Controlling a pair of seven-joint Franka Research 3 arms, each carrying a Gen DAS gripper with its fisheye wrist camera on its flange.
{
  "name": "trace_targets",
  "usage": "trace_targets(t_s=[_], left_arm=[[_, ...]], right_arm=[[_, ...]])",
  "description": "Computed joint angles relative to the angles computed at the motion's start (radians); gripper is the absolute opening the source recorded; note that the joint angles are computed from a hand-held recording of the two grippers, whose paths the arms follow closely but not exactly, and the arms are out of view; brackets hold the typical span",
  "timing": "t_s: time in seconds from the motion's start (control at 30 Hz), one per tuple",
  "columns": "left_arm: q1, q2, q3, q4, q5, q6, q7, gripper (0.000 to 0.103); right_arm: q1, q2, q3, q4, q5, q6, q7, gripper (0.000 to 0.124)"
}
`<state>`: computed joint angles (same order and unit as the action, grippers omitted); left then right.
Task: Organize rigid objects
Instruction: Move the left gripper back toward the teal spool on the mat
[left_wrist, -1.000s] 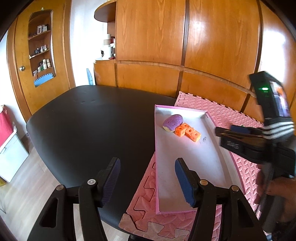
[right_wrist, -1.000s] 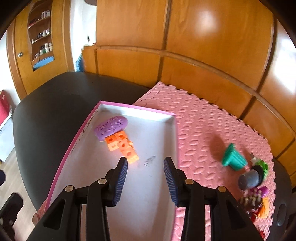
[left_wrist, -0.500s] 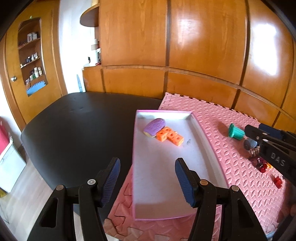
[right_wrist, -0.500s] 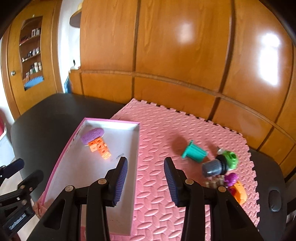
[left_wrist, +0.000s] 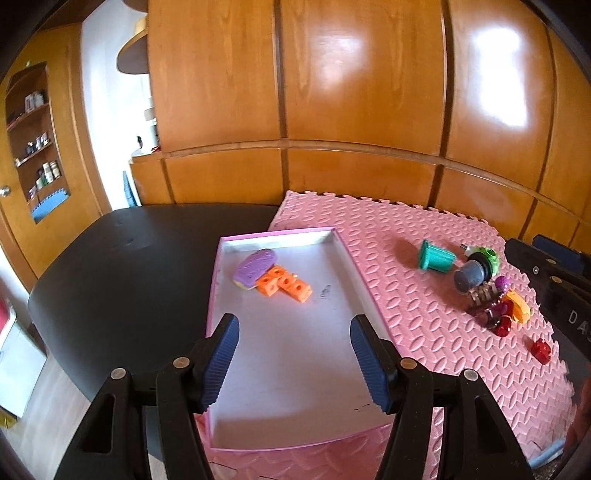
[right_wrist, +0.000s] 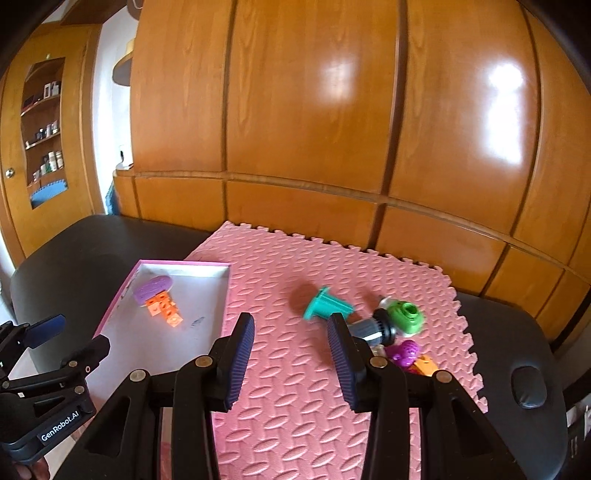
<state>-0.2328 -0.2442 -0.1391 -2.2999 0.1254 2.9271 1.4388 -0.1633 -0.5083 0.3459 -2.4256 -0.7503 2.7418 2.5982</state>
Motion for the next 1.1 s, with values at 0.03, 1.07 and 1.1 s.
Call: trace_targets(t_s=[0.03, 1.07, 1.1], left_arm=[[-0.001, 0.0, -0.003, 0.001, 0.002, -0.002, 0.0, 0.064], [-0.074, 0.152, -0.08, 0.172, 0.022, -0.064, 0.03, 0.064], [-0.076, 0.175, -0.084, 0.2, 0.007, -0.077, 0.032, 0.064]], right_arm=[[0.0, -0.008, -0.003, -0.006, 0.0, -0.001, 0.001, 0.041], [-0.113, -0.082, -0.073, -0.138, 0.117, 0.069, -0.126, 0.042], [-0.126, -0.083, -0.08, -0.144, 0.126, 0.065, -0.142, 0.042]])
